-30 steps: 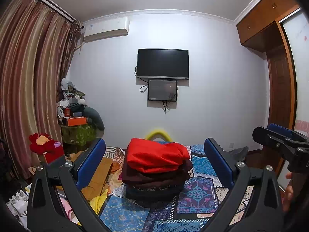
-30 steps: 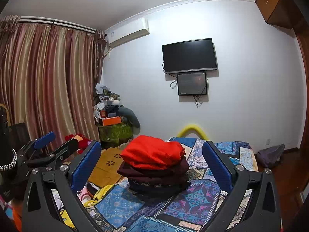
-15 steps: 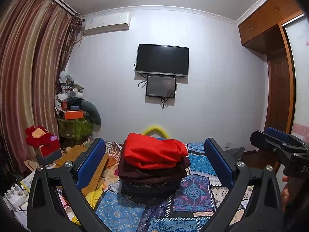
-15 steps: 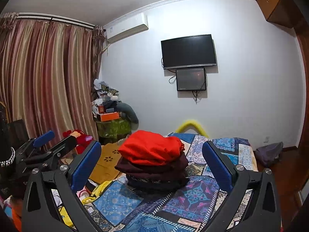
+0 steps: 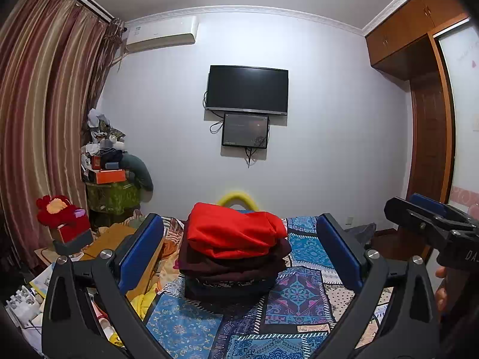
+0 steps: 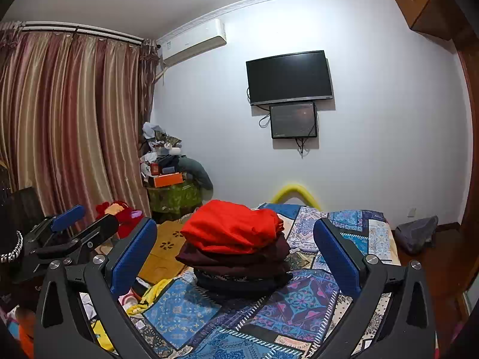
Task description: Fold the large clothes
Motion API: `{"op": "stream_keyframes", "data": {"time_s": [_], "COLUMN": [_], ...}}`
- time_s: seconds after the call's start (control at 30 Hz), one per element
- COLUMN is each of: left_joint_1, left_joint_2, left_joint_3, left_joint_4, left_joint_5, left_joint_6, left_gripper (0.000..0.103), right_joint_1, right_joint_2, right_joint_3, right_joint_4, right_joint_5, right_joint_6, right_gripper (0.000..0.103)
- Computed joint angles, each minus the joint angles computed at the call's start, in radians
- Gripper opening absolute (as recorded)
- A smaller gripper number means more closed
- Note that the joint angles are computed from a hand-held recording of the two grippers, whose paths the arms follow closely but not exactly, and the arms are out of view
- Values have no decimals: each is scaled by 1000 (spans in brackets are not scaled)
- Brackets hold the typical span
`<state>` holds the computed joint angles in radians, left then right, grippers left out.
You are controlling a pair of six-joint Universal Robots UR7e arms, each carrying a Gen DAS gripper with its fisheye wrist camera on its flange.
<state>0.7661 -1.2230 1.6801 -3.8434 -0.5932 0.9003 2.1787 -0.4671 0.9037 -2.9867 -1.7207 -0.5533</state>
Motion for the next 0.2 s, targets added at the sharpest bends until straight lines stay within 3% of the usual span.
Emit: {"op": "stream_keyframes", "data": {"time_s": [0.2], "left_joint_1": [2], "left_joint_2": [4], "left_joint_3": [3], "left_joint_4": [8], "left_joint_5": [5], "left_joint_6": [1], "left_gripper": [102], "right_joint_1": [-2], "right_joint_2": [2], "right_joint_3": [-4], "right_joint_4": [4], "right_joint_5": [0], "right_joint_6": [7], "right_gripper": [103]}}
